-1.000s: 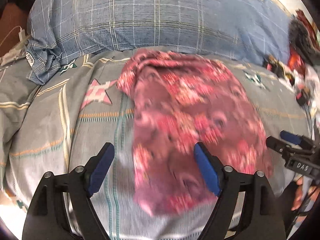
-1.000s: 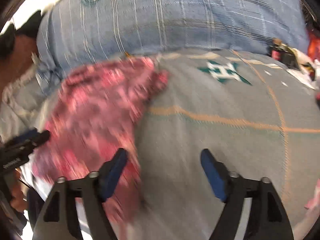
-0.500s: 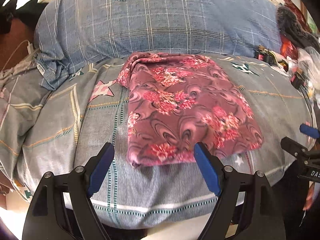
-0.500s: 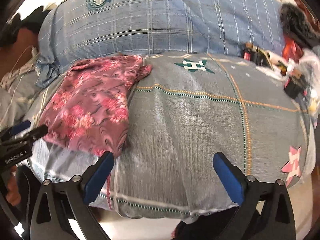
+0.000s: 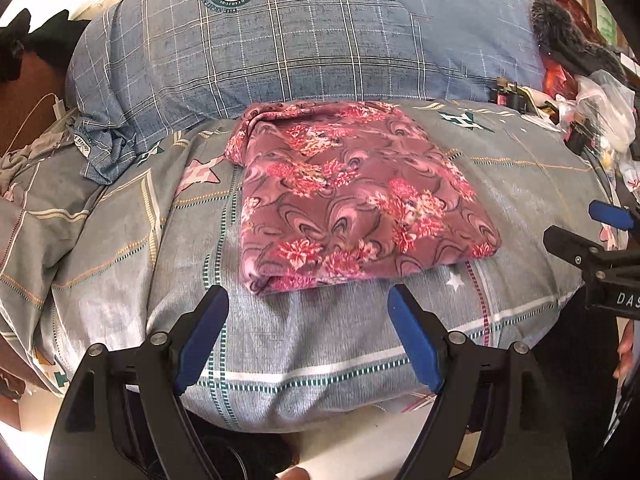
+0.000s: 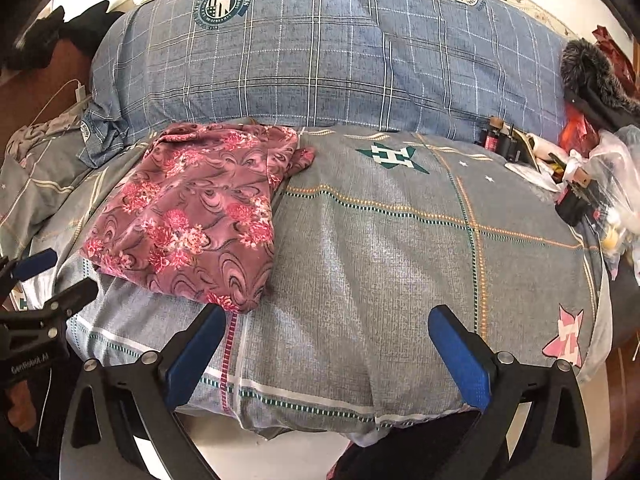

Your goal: Fold small clothes

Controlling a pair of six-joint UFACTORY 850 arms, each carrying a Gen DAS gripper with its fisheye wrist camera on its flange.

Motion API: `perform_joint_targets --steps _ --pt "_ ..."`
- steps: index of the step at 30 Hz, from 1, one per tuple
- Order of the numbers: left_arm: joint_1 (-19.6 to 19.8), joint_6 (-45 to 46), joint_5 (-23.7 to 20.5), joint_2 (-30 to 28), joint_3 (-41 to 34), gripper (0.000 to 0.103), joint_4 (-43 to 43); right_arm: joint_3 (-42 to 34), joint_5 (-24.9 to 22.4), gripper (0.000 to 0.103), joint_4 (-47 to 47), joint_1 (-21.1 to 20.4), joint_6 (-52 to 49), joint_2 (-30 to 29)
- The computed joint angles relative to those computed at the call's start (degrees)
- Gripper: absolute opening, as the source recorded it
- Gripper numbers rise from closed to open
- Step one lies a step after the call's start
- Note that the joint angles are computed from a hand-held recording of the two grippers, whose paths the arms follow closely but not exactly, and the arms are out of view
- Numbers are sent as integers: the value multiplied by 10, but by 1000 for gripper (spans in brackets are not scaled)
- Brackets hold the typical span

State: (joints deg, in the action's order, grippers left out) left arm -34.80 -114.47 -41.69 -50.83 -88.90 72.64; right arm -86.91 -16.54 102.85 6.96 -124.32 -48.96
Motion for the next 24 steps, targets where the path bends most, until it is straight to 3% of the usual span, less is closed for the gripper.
perform_joint_targets --steps 13,24 --pt "-2 17 10 -5 -8 82 -2 8 22 102 44 3 -61 4" --pt "7 -25 55 3 6 82 41 -2 32 102 26 2 -35 -2"
